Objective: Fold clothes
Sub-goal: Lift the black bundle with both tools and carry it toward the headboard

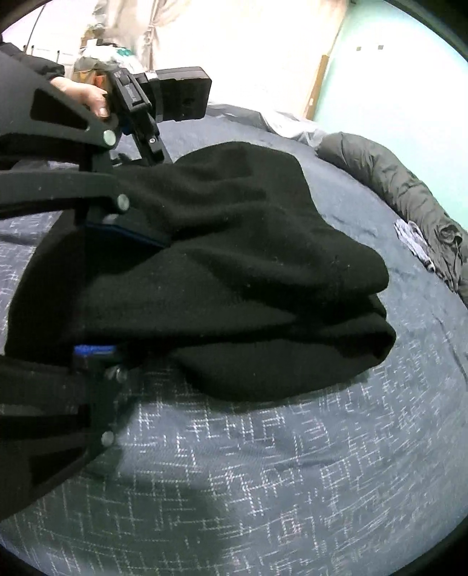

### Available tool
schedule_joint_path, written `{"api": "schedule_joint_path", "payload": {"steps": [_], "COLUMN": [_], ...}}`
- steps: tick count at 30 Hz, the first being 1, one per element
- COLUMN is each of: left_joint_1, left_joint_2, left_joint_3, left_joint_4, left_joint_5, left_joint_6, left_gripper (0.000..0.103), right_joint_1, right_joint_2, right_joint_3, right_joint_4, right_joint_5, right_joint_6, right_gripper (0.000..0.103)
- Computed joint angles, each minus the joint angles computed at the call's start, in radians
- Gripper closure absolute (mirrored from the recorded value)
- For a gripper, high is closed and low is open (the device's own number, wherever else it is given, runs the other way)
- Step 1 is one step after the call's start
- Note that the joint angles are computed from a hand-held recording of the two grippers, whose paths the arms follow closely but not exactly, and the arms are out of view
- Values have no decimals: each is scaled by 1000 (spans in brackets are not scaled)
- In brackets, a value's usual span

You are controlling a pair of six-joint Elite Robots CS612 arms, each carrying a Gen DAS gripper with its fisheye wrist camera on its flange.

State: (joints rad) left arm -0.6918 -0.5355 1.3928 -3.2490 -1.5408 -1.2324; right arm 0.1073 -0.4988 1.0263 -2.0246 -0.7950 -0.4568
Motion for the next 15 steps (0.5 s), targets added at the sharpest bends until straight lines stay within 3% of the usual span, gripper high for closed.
{"api": "schedule_joint_path", "payload": {"steps": [4,9,11,13,15], "left_joint_1": [7,14,16,17,19], "left_joint_2": [3,19,28,34,38], "left_joint_3": [6,-24,-41,-55,-64], "left_joint_4": [-21,15,18,29,26], "left_joint_5": [-24,-38,-38,-36,-36], "left_joint_6": [-11,2,12,30,36], "left_gripper": [35,25,24,25,31], "right_joint_1": [0,0,0,1,0], "right_joint_2": [17,24,18,8,-1], "right_joint_3": [-23,-23,-8,7,23], "right_joint_4": [16,-4,-28,-49,-71], "right_joint_5": [3,9,11,20,31], "right_joint_6": [31,52,58,49,39], "right_gripper": [49,46,49,60,64]}}
